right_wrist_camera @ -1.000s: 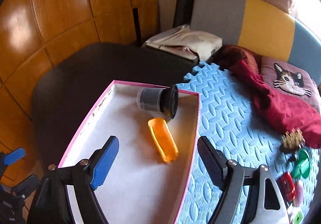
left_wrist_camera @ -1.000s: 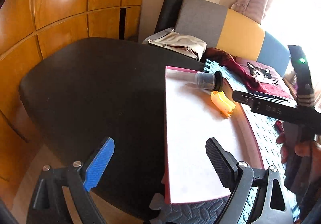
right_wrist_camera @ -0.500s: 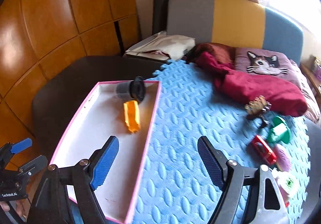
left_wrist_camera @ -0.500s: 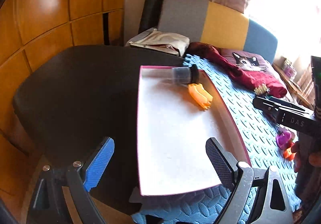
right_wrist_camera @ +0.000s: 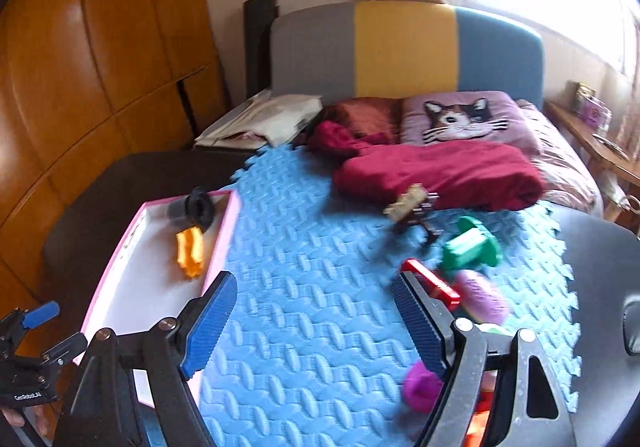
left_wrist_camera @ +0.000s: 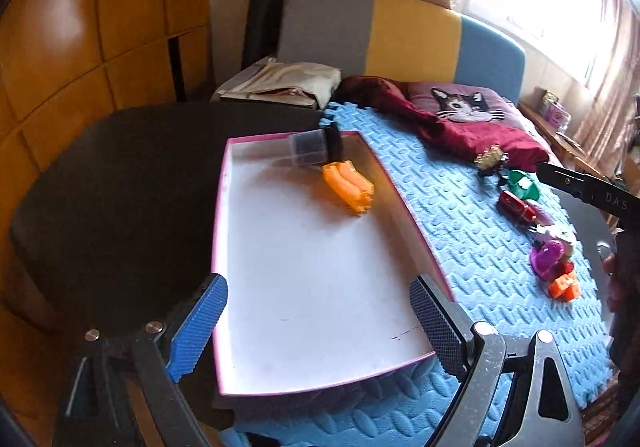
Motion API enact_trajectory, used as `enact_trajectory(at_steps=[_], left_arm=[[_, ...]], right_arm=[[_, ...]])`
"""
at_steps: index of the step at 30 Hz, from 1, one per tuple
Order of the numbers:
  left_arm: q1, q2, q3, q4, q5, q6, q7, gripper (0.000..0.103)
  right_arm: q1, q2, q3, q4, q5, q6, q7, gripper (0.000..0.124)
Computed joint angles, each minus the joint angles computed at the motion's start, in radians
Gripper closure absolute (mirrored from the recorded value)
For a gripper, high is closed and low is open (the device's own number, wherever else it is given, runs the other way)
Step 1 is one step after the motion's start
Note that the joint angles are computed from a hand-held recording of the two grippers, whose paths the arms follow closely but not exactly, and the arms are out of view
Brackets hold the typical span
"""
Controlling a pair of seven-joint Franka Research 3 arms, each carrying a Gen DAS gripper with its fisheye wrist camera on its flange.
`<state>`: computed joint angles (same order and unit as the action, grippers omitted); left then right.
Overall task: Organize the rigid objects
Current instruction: 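Reach to the brown spiky brush and grasp it with the left gripper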
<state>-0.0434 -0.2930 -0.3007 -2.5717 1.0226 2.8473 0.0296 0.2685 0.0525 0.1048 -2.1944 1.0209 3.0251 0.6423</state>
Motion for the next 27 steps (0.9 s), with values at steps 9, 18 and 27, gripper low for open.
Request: enact_trajectory(at_steps=[9, 18, 27], left_arm=[[-0.025, 0.100, 0.016, 0.107, -0.021, 0.027, 0.081, 0.011], [-0.107, 0.311, 0.075, 0.308, -0.243, 0.099, 0.370, 0.013], [-0.176, 0.634, 0.065, 0.685, -0.478, 0.059, 0.702, 0.015]], right_arm=[[-0.075, 0.016, -0.067, 0.006, -0.100, 0.055, 0.129, 0.042], [-0.259, 0.132, -0.022, 0.076, -0.106, 0.100, 0.206, 0.042], [-0.339, 0.142, -0.023, 0.116, 0.075, -0.062, 0.186, 0.042]])
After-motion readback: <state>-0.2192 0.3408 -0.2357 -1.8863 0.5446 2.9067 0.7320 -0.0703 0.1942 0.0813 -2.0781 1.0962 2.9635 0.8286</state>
